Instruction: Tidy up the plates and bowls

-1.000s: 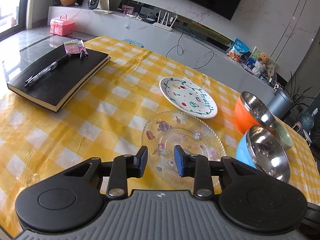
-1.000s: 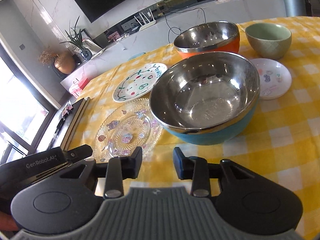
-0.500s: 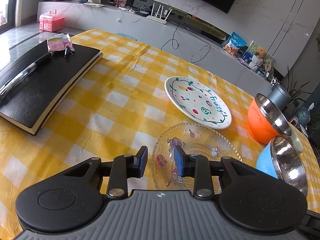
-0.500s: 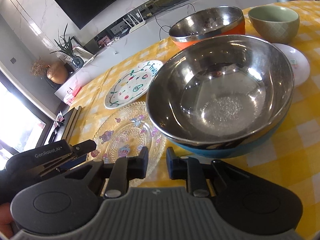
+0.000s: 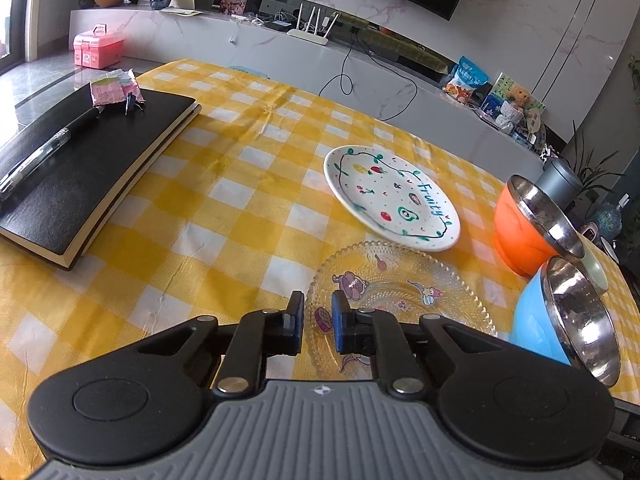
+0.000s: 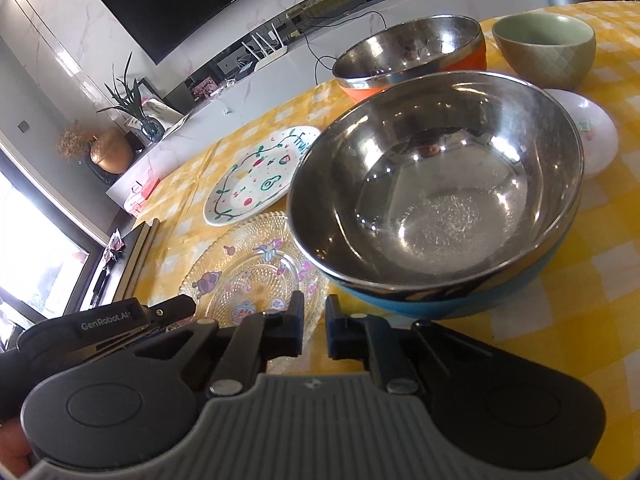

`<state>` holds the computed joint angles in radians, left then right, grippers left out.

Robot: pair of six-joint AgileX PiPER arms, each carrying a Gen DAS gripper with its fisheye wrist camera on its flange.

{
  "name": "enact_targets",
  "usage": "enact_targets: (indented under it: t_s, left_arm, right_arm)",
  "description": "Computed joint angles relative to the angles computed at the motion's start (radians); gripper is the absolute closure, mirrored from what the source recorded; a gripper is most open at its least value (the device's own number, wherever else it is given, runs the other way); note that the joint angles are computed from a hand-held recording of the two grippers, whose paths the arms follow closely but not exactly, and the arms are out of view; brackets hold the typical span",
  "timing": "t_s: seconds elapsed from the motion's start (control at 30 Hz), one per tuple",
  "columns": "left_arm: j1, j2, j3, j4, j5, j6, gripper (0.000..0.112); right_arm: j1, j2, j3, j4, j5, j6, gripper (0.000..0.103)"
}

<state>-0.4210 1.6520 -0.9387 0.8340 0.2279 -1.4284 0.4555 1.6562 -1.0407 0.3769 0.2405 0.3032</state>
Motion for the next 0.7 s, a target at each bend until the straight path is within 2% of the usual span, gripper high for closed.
enact_targets:
  t_s: [0.17, 0.43, 0.7]
  left_arm:
    - [-0.033, -0.07, 0.047, 0.005, 0.034, -0.031, 0.099]
    - [-0.175, -0.21, 0.131, 0.09, 0.157, -0.209, 0.099]
    - [-0.326, -0.275, 0.167, 0.114, 0.279, -0.323, 0.099]
  right_arm:
    - [-0.032, -0.039, 0.021, 0.15, 0.047, -0.156, 0.094]
    - [-0.074, -0.181, 0.11, 0.242, 0.126, -0.307, 0.094]
    - [-0.116, -0.31, 0.161, 0.184, 0.251, -0.339, 0.094]
